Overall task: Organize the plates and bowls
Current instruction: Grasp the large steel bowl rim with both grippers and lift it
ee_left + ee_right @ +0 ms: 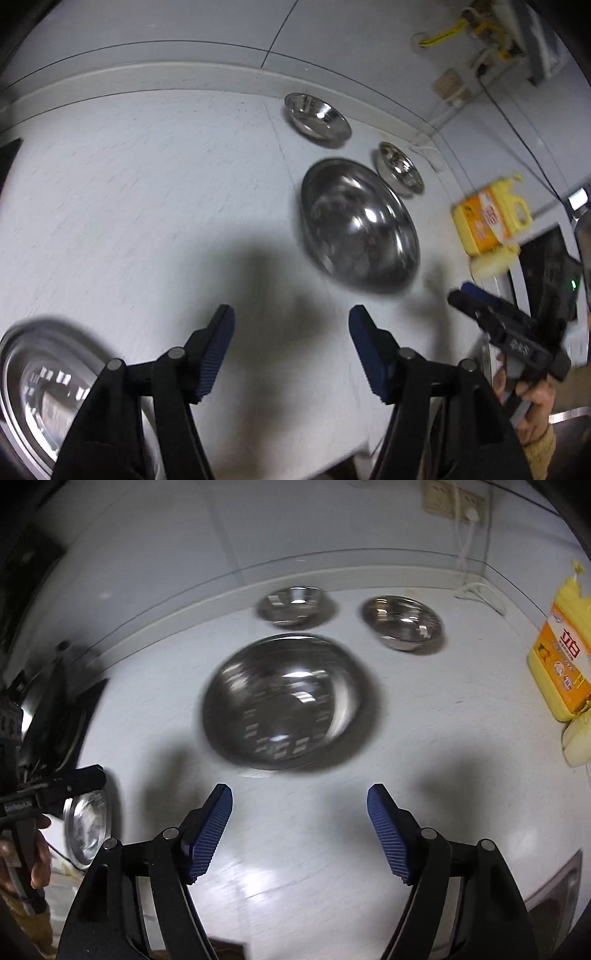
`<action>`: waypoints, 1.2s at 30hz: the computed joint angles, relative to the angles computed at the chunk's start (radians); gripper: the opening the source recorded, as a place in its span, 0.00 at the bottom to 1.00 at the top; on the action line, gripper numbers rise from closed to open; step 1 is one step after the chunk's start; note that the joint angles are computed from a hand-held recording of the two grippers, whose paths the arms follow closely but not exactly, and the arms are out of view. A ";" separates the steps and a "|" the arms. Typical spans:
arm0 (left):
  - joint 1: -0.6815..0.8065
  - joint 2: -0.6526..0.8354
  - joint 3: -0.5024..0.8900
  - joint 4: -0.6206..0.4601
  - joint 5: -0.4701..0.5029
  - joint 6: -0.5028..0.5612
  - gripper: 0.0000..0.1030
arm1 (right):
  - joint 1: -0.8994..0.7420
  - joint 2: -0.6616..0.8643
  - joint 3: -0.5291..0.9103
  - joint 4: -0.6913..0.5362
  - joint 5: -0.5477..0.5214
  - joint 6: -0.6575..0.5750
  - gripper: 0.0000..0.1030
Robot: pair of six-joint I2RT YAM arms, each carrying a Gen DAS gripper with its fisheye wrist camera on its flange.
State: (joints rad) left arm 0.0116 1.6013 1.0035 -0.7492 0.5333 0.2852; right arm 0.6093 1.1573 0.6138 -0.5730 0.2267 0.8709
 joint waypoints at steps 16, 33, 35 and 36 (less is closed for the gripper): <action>-0.247 0.430 0.332 0.073 -0.163 -0.255 0.61 | -0.572 0.413 0.046 0.352 -0.551 -0.458 0.70; -0.299 0.470 0.408 0.025 -0.208 -0.268 0.34 | -0.619 0.547 0.065 0.408 -0.642 -0.437 0.21; -0.293 0.481 0.412 0.020 -0.183 -0.276 0.21 | -0.617 0.535 0.053 0.417 -0.639 -0.430 0.13; -0.293 0.479 0.406 0.028 -0.189 -0.278 0.11 | -0.611 0.523 0.046 0.417 -0.631 -0.424 0.12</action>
